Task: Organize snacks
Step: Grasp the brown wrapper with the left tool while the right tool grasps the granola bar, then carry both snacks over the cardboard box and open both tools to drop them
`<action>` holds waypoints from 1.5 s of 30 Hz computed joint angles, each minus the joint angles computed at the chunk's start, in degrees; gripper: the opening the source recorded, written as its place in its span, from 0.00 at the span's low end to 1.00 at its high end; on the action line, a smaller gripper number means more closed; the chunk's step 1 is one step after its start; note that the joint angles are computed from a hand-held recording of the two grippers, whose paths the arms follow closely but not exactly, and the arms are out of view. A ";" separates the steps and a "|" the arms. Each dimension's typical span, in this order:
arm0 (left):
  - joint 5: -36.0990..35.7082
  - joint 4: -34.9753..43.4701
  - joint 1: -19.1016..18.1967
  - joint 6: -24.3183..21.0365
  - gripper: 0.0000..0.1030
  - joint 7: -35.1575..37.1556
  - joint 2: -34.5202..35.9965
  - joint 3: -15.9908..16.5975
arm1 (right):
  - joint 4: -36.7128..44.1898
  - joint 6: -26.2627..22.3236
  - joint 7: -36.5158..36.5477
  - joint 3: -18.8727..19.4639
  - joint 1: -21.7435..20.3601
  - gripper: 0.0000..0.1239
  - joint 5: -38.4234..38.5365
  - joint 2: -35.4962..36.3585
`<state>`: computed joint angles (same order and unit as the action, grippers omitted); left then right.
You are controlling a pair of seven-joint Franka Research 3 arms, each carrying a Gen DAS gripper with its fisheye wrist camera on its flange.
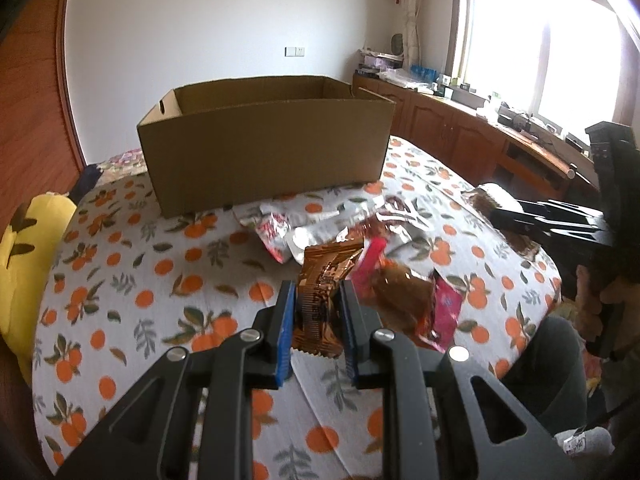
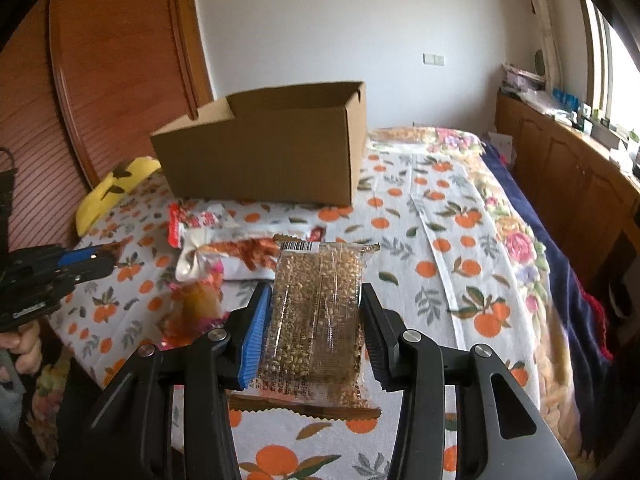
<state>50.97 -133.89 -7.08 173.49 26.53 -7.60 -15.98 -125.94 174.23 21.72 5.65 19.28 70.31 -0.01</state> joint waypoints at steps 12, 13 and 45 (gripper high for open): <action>1.16 4.36 -0.40 0.18 0.19 1.02 3.59 2.02 | 2.76 -0.03 2.07 0.58 -0.28 0.35 -4.38 2.29; 1.04 4.65 -0.46 0.40 0.19 1.31 3.85 2.25 | 2.77 0.09 3.71 0.58 -0.35 0.35 -6.54 2.61; -16.14 27.71 -0.14 6.72 0.19 26.85 19.88 7.41 | 19.13 -2.49 26.80 1.91 -4.17 0.35 -38.14 12.01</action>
